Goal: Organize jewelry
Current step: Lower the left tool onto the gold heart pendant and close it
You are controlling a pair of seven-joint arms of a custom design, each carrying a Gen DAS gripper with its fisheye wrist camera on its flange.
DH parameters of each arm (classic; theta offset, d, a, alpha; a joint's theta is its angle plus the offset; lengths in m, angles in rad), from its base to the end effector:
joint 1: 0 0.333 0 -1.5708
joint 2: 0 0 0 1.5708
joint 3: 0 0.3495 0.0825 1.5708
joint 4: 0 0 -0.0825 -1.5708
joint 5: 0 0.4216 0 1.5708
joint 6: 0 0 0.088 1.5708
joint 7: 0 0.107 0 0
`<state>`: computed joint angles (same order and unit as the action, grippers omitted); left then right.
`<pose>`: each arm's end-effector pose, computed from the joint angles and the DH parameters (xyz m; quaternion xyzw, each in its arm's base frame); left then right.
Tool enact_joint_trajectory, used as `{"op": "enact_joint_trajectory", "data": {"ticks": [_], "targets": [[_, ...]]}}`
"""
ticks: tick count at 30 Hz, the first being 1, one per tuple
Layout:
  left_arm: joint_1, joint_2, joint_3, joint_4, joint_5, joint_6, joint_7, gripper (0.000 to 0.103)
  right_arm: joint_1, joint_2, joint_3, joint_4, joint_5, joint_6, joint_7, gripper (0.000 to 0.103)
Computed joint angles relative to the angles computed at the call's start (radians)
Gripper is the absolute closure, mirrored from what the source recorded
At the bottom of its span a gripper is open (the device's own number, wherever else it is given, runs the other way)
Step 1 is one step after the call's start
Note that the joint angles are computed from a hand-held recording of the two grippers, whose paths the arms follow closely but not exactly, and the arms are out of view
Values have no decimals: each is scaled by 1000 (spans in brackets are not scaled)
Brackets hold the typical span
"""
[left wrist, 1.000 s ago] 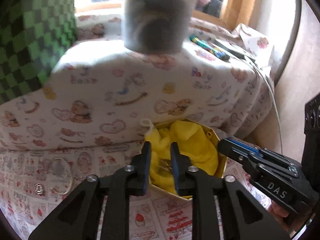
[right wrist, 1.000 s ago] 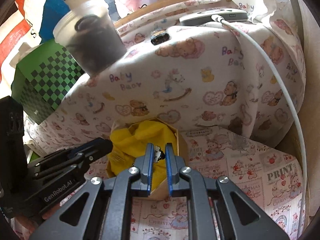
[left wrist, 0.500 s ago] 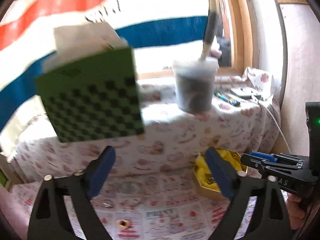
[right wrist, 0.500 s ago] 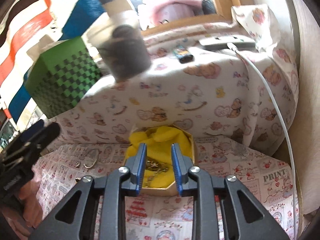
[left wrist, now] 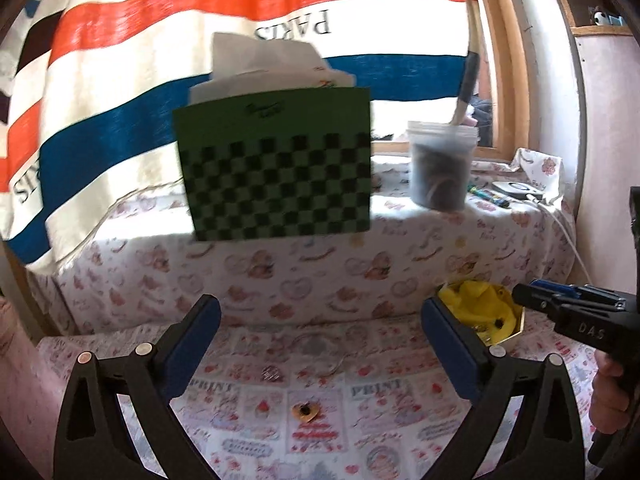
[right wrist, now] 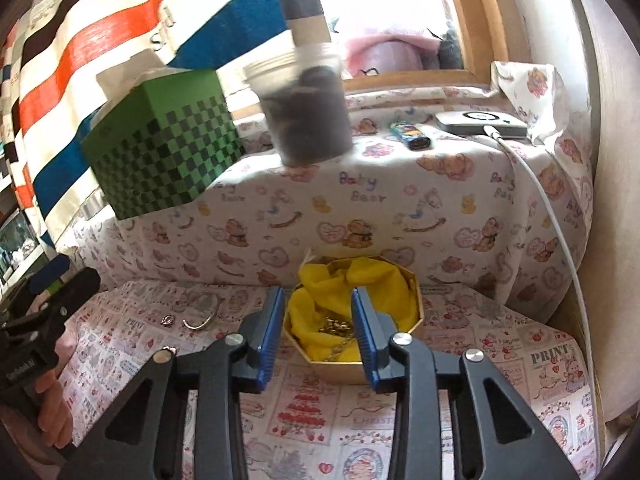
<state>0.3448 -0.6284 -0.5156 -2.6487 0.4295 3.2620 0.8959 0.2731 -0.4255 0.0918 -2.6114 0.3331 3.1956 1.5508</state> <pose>0.4080 -0.1436 0.5470 -0.5706 0.6081 -0.3830 0.3974 0.4369 0.1378 0.5232 -0.6363 0.6021 -0.2317 0.4230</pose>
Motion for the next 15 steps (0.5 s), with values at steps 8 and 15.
{"op": "enact_joint_trajectory", "data": {"ticks": [8, 15], "targets": [[37, 13, -5, -30, -13, -19, -27, 2, -133, 9, 173, -36, -7, 96, 52, 60], [-53, 87, 99, -9, 19, -86, -8, 1, -293, 15, 359, -46, 10, 151, 58, 34]]}}
